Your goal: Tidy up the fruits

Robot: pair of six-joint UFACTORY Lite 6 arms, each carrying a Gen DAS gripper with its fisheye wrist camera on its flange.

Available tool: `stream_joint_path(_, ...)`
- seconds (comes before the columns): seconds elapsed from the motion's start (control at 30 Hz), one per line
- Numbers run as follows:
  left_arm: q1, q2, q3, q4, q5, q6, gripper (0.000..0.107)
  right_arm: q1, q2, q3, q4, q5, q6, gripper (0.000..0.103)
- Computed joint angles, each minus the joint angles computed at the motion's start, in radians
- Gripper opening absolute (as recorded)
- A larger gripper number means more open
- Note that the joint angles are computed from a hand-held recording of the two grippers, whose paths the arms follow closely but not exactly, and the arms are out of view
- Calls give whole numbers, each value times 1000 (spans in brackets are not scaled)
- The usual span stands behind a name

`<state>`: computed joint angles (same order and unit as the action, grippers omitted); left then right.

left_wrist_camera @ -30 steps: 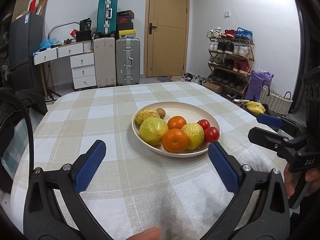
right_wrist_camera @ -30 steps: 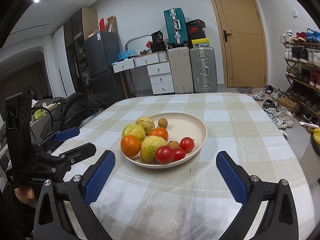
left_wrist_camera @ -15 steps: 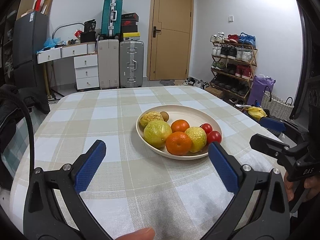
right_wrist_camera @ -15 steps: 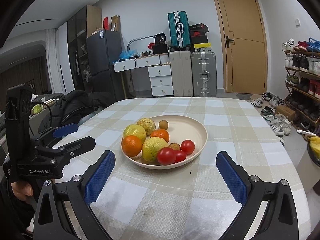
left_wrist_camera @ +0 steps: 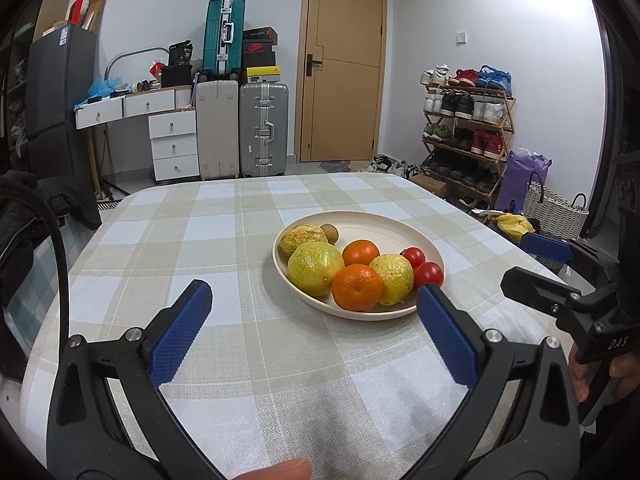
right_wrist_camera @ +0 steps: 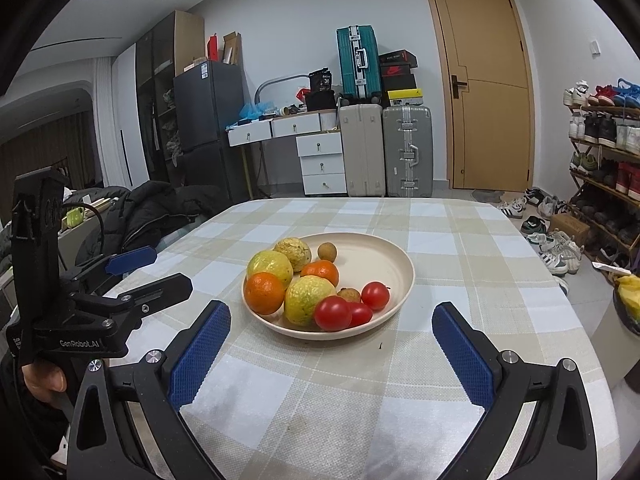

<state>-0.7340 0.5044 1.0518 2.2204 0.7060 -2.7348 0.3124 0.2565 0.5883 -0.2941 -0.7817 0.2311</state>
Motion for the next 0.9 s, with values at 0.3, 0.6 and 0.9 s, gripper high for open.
stream_joint_path(0.3, 0, 1, 1, -1, 0, 1, 102, 1, 2, 1, 3, 0, -3, 103)
stream_joint_path(0.6, 0, -2, -3, 0, 0, -1, 102, 5, 3, 3, 9, 1, -9, 103)
stream_joint_path(0.9, 0, -1, 0, -1, -2, 1, 102, 6, 3, 4, 10, 2, -10, 103)
